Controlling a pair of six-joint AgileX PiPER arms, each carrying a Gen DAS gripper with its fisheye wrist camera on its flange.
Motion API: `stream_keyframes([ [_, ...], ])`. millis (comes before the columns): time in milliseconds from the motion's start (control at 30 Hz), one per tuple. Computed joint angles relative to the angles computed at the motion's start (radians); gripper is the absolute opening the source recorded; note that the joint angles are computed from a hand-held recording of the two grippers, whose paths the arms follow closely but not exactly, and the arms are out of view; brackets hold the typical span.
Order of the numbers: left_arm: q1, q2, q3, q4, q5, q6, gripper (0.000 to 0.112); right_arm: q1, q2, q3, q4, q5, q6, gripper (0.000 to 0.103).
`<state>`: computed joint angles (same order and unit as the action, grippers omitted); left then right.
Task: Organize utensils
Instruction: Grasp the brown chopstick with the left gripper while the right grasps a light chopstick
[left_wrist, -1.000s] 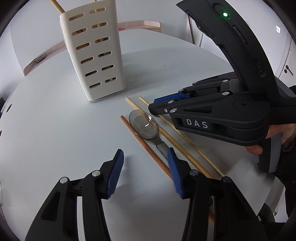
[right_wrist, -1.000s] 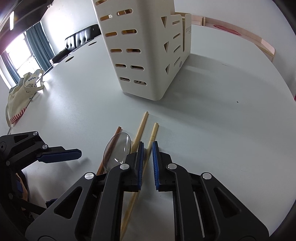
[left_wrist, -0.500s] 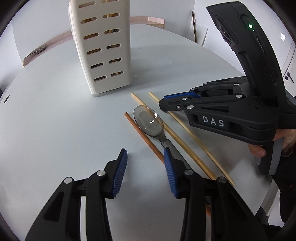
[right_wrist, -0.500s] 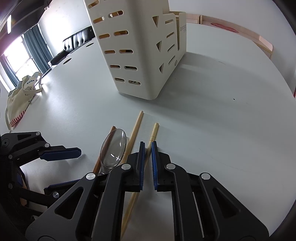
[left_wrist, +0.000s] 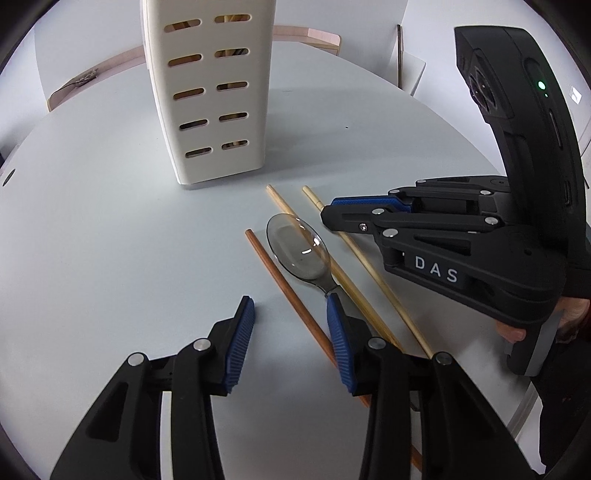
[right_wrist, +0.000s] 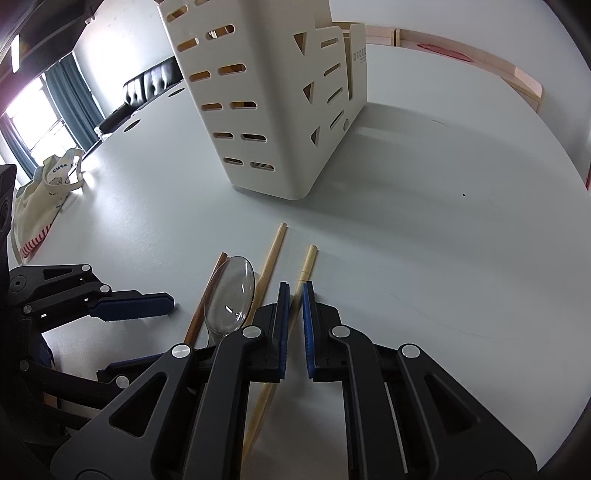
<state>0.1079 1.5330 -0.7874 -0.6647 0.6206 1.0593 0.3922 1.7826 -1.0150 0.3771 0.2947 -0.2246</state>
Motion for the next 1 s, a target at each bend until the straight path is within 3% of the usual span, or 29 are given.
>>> stream_keyframes([
  [267,-0.027,0.025,-0.033,0.098,-0.058,-0.102,0.016,-0.001,0.010,-0.025,-0.047,0.030,0.050,0.006],
  [467,-0.015,0.055,-0.089,0.135,-0.011,-0.091,0.014,-0.005,0.012,-0.043,-0.073,0.065,0.084,0.005],
  [667,0.004,0.087,-0.115,0.094,0.027,-0.022,0.011,-0.019,0.003,-0.034,-0.006,0.065,0.019,0.004],
  [867,0.048,0.108,-0.150,0.092,0.072,0.011,0.011,-0.016,0.012,-0.053,-0.063,0.086,0.072,0.004],
  [1000,0.029,0.125,-0.188,0.135,0.095,-0.062,0.012,-0.015,0.025,-0.083,-0.109,0.121,0.121,0.004],
])
